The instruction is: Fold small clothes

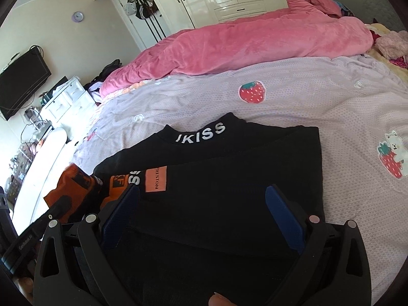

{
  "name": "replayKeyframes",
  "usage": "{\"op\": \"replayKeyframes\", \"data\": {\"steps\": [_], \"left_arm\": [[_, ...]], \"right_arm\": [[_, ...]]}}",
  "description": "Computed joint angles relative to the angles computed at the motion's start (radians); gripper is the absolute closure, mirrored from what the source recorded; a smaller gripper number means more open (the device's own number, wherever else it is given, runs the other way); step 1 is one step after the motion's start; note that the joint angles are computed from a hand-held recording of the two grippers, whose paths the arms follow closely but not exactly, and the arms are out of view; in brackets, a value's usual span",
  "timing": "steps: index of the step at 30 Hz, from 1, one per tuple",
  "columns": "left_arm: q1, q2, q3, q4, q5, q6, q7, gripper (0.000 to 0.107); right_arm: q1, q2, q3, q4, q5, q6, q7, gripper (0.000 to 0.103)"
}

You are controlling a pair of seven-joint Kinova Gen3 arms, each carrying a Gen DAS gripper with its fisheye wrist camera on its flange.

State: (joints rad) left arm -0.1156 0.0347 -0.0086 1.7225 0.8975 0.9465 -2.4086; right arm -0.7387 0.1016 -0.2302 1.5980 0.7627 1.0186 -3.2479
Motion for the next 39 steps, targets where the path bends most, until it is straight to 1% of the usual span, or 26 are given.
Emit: {"op": "replayKeyframes", "data": {"steps": [1, 3, 5, 6, 9, 11, 14, 16, 19, 20, 22, 23, 27, 29, 30, 33, 34, 35, 36, 38, 39], "left_arm": [[0.0, 0.006, 0.001, -0.002, 0.002, 0.012, -0.001, 0.093], [-0.006, 0.016, 0.001, -0.002, 0.021, 0.046, -0.015, 0.091], [-0.008, 0.017, 0.004, -0.004, 0.023, 0.056, -0.02, 0.088], [-0.009, 0.014, 0.004, -0.002, 0.024, 0.056, -0.023, 0.084], [-0.017, -0.009, -0.007, 0.008, 0.033, 0.028, -0.037, 0.082], [-0.02, -0.022, -0.017, 0.011, 0.023, 0.002, -0.023, 0.08], [-0.024, -0.033, -0.03, 0.007, -0.016, -0.049, 0.02, 0.077], [-0.029, -0.037, -0.037, 0.005, -0.046, -0.086, 0.049, 0.07], [-0.032, -0.041, -0.043, 0.002, -0.086, -0.131, 0.082, 0.064], [-0.035, -0.039, -0.046, 0.001, -0.092, -0.138, 0.09, 0.06], [-0.05, -0.024, -0.057, -0.008, -0.087, -0.124, 0.1, 0.055], [-0.059, -0.018, -0.061, -0.012, -0.083, -0.117, 0.103, 0.051], [-0.086, -0.009, -0.062, -0.01, -0.069, -0.111, 0.092, 0.046], [-0.099, -0.004, -0.064, -0.01, -0.056, -0.106, 0.085, 0.045], [-0.104, -0.005, -0.064, -0.009, -0.05, -0.105, 0.082, 0.045], [-0.115, -0.005, -0.065, -0.003, -0.036, -0.116, 0.078, 0.043], [-0.118, -0.001, -0.066, -0.005, -0.029, -0.113, 0.08, 0.043], [-0.124, 0.0, -0.067, -0.006, -0.023, -0.107, 0.08, 0.043], [-0.129, 0.002, -0.069, -0.007, -0.018, -0.103, 0.079, 0.043], [-0.136, 0.001, -0.07, -0.007, -0.018, -0.104, 0.079, 0.043], [-0.139, 0.0, -0.071, -0.008, -0.016, -0.103, 0.078, 0.043]], "right_arm": [[-0.001, -0.003, 0.0, 0.005, 0.002, 0.002, -0.008, 0.005], [0.003, -0.009, -0.001, 0.013, 0.0, -0.005, -0.014, 0.005], [0.005, -0.01, -0.004, 0.013, -0.002, -0.008, -0.012, 0.005], [0.006, -0.01, -0.005, 0.013, -0.004, -0.01, -0.007, 0.005], [0.011, -0.003, -0.006, 0.009, -0.022, -0.034, 0.013, 0.005], [0.009, 0.008, -0.006, -0.001, -0.037, -0.042, 0.031, 0.005], [0.008, 0.031, -0.001, -0.016, -0.08, -0.077, 0.076, 0.005], [0.005, 0.05, 0.004, -0.027, -0.111, -0.11, 0.11, 0.005], [-0.008, 0.084, 0.013, -0.052, -0.163, -0.162, 0.171, 0.005], [-0.013, 0.098, 0.016, -0.065, -0.179, -0.176, 0.196, 0.005], [-0.031, 0.129, 0.03, -0.096, -0.189, -0.188, 0.246, 0.005], [-0.045, 0.152, 0.039, -0.125, -0.186, -0.171, 0.273, 0.005], [-0.073, 0.23, 0.077, -0.214, -0.209, -0.142, 0.371, 0.005], [-0.069, 0.25, 0.088, -0.232, -0.247, -0.16, 0.416, 0.007], [-0.069, 0.257, 0.093, -0.236, -0.263, -0.175, 0.437, 0.023], [-0.087, 0.285, 0.105, -0.276, -0.288, -0.177, 0.514, 0.049], [-0.104, 0.291, 0.114, -0.287, -0.279, -0.174, 0.529, 0.058], [-0.114, 0.293, 0.12, -0.292, -0.273, -0.183, 0.546, 0.077], [-0.118, 0.295, 0.123, -0.297, -0.278, -0.192, 0.563, 0.088], [-0.149, 0.298, 0.143, -0.313, -0.25, -0.192, 0.573, 0.093], [-0.163, 0.291, 0.152, -0.309, -0.229, -0.207, 0.572, 0.094]]}}
